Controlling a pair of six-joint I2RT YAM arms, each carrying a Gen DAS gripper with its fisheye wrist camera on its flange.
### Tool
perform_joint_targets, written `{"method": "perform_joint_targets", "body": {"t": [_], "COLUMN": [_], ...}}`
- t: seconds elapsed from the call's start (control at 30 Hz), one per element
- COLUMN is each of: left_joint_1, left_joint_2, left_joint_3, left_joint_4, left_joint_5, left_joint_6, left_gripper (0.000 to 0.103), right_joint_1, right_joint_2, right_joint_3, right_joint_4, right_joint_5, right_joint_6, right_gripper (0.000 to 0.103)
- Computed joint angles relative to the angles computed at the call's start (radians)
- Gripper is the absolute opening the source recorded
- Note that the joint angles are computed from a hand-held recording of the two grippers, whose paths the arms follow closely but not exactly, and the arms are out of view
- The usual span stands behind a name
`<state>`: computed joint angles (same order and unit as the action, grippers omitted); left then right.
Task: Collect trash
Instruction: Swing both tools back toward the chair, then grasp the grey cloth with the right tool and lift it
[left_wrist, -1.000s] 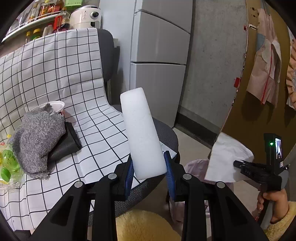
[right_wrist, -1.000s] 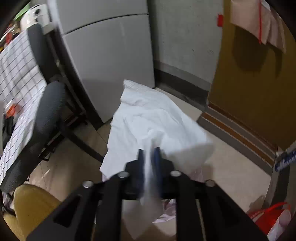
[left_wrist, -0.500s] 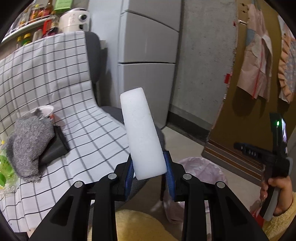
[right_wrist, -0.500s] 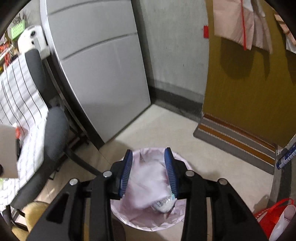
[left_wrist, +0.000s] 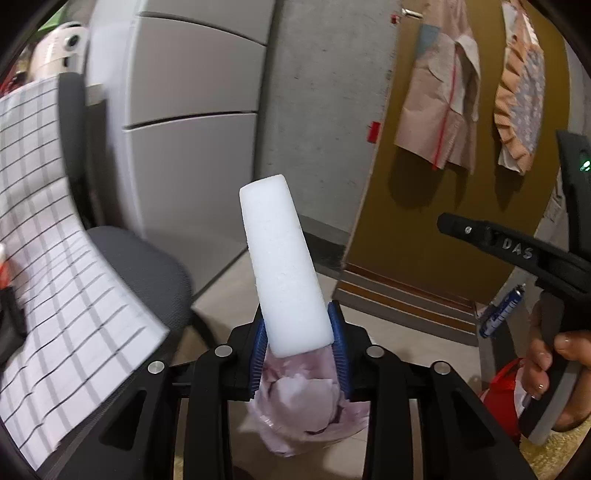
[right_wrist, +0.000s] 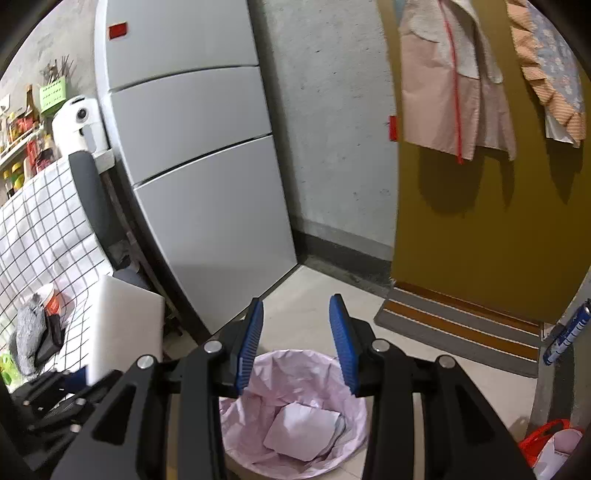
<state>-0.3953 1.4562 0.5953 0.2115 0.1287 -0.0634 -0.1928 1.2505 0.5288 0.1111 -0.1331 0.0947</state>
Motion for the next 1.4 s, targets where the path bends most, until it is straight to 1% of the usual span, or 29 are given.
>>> {"method": "perform_joint_targets", "body": {"t": [0.03, 0.1, 0.13, 0.17, 0.27, 0.37, 0.47, 0.53, 0.67, 0.77, 0.83, 0.87, 0.93, 0.97, 1.0, 1.03, 1.07, 1.17, 1.2, 1.3, 1.4], "left_joint_1": [-0.015, -0.044, -0.055, -0.06, -0.053, -0.005, 0.064, 0.129, 0.317, 0.505, 0.666, 0.774, 0.935, 1.002, 1.11, 1.167, 1.253, 1.414, 1.47, 1.556, 1.6], "left_joint_2": [0.024, 0.086, 0.107, 0.124, 0.126, 0.065, -0.034, -0.131, -0.332, -0.47, -0.543, -0.573, -0.594, -0.594, -0.583, -0.566, -0.534, -0.442, -0.39, -0.269, -0.157], "left_joint_3": [0.011, 0.047, 0.06, 0.069, 0.065, 0.026, -0.028, -0.082, -0.161, -0.194, -0.206, -0.21, -0.207, -0.204, -0.197, -0.187, -0.173, -0.129, -0.102, -0.036, 0.023], "left_joint_4": [0.012, 0.025, 0.029, 0.032, 0.031, 0.009, -0.037, -0.074, -0.188, -0.292, -0.362, -0.398, -0.437, -0.446, -0.453, -0.455, -0.45, -0.425, -0.407, -0.351, -0.296], "left_joint_5": [-0.002, -0.032, -0.045, -0.054, -0.065, -0.057, -0.059, -0.065, -0.017, 0.047, 0.109, 0.156, 0.22, 0.246, 0.285, 0.307, 0.337, 0.396, 0.413, 0.422, 0.4], "left_joint_6": [0.003, 0.017, 0.021, 0.026, 0.032, 0.032, 0.044, 0.07, 0.129, 0.191, 0.251, 0.297, 0.363, 0.393, 0.439, 0.465, 0.5, 0.552, 0.563, 0.553, 0.54], "left_gripper": [0.038, 0.048, 0.057, 0.059, 0.059, 0.059, 0.059, 0.059, 0.059, 0.059, 0.059, 0.059, 0.059, 0.059, 0.059, 0.059, 0.059, 0.059, 0.059, 0.059, 0.059], "right_joint_1": [-0.016, -0.042, -0.056, -0.069, -0.075, -0.049, 0.015, 0.071, 0.235, 0.386, 0.482, 0.54, 0.634, 0.675, 0.722, 0.758, 0.797, 0.898, 0.932, 0.991, 1.035], "right_joint_2": [0.0, 0.003, 0.007, 0.013, 0.02, 0.016, 0.004, -0.004, 0.012, 0.059, 0.096, 0.124, 0.179, 0.206, 0.243, 0.272, 0.312, 0.432, 0.496, 0.64, 0.814], "right_joint_3": [0.001, -0.001, 0.0, 0.001, -0.001, -0.005, -0.006, -0.006, 0.014, 0.048, 0.075, 0.096, 0.144, 0.164, 0.196, 0.223, 0.258, 0.371, 0.437, 0.597, 0.809], "right_joint_4": [-0.002, -0.001, 0.0, -0.001, 0.002, 0.001, -0.005, -0.007, -0.008, 0.006, 0.021, 0.03, 0.043, 0.05, 0.051, 0.052, 0.053, 0.045, 0.033, -0.004, -0.058], "right_joint_5": [-0.008, -0.019, -0.027, -0.036, -0.041, -0.037, -0.024, -0.017, 0.015, 0.028, 0.044, 0.055, 0.071, 0.078, 0.092, 0.1, 0.101, 0.117, 0.116, 0.111, 0.12], "right_joint_6": [-0.004, -0.008, -0.011, -0.012, -0.013, -0.006, 0.007, 0.017, 0.05, 0.081, 0.092, 0.096, 0.1, 0.099, 0.096, 0.093, 0.085, 0.06, 0.046, 0.032, 0.027], "right_gripper": [0.037, 0.038, 0.038, 0.038, 0.038, 0.039, 0.039, 0.039, 0.038, 0.039, 0.039, 0.041, 0.043, 0.045, 0.045, 0.046, 0.049, 0.054, 0.054, 0.054, 0.054]}}
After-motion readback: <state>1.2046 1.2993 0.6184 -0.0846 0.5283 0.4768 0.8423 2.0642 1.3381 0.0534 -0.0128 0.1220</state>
